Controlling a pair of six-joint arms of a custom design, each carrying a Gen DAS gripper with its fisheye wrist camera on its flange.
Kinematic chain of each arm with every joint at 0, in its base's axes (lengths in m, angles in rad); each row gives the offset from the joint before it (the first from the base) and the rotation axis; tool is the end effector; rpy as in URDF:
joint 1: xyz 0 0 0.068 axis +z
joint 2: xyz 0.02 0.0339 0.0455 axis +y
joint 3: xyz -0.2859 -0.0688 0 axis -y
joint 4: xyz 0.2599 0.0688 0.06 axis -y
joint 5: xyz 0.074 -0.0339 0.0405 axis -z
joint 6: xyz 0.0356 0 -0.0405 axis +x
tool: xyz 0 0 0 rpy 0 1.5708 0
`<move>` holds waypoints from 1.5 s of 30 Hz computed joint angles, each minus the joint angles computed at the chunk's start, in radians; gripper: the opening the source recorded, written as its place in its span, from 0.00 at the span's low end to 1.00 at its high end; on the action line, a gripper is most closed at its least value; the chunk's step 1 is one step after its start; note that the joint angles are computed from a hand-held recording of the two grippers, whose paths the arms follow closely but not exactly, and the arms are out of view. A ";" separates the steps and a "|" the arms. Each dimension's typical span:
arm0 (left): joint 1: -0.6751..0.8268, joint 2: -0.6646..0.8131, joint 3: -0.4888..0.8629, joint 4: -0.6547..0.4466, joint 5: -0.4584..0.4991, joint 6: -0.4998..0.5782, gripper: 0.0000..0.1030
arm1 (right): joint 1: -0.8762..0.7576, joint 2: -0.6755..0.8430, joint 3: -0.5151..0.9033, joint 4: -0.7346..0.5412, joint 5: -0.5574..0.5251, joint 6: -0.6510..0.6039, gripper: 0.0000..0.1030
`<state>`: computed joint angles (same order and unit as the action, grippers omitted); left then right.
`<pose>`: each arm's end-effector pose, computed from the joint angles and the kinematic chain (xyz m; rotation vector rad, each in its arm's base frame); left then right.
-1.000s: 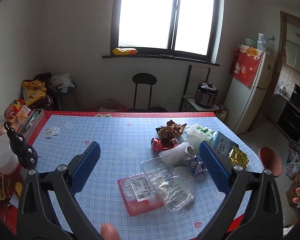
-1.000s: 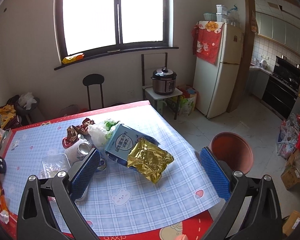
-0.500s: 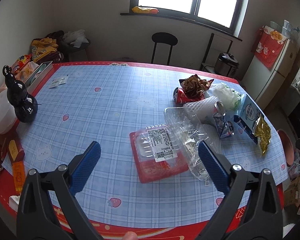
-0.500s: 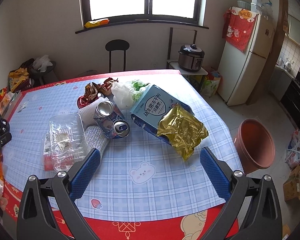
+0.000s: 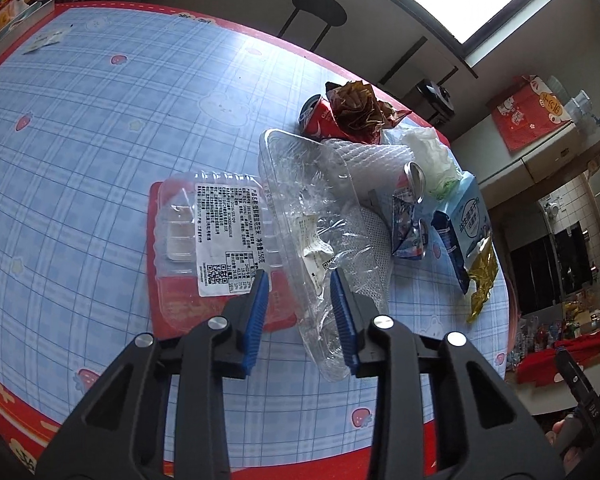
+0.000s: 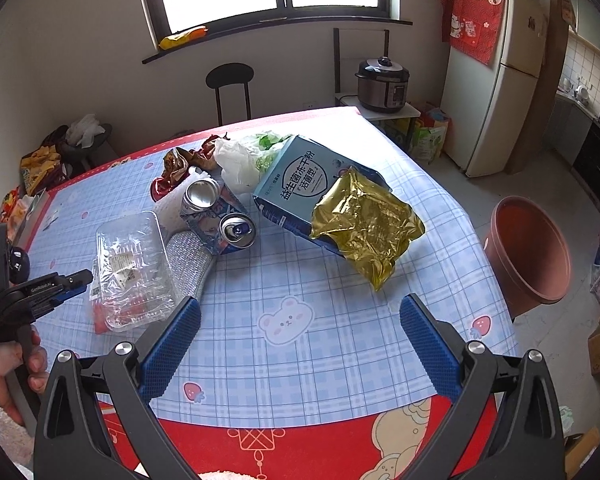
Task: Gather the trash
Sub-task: 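Lower the left tool onto the clear plastic container and close it, then lift the clear container with the left tool while the right tool grasps the crushed can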
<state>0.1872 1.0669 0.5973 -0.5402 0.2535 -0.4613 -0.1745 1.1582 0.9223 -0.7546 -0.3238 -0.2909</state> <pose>0.1968 0.0282 0.2079 -0.7345 2.4834 -0.4286 0.2296 -0.0290 0.2829 -0.2668 2.4861 0.2250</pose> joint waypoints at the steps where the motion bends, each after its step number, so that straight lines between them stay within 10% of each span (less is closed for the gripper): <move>1: -0.009 0.028 0.004 0.015 -0.003 -0.003 0.33 | -0.007 0.003 0.001 -0.004 -0.002 -0.004 0.95; 26: -0.072 0.255 0.082 0.093 -0.080 0.006 0.18 | -0.062 0.022 -0.009 -0.025 -0.027 -0.033 0.95; 45: 0.186 -0.213 0.021 -0.163 -0.057 0.158 0.13 | 0.084 0.137 0.019 0.096 -0.003 -0.081 0.95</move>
<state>0.3732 0.8539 0.6179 -0.7037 0.1961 -0.3031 -0.0910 1.2948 0.9412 -0.6586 -0.3266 -0.3715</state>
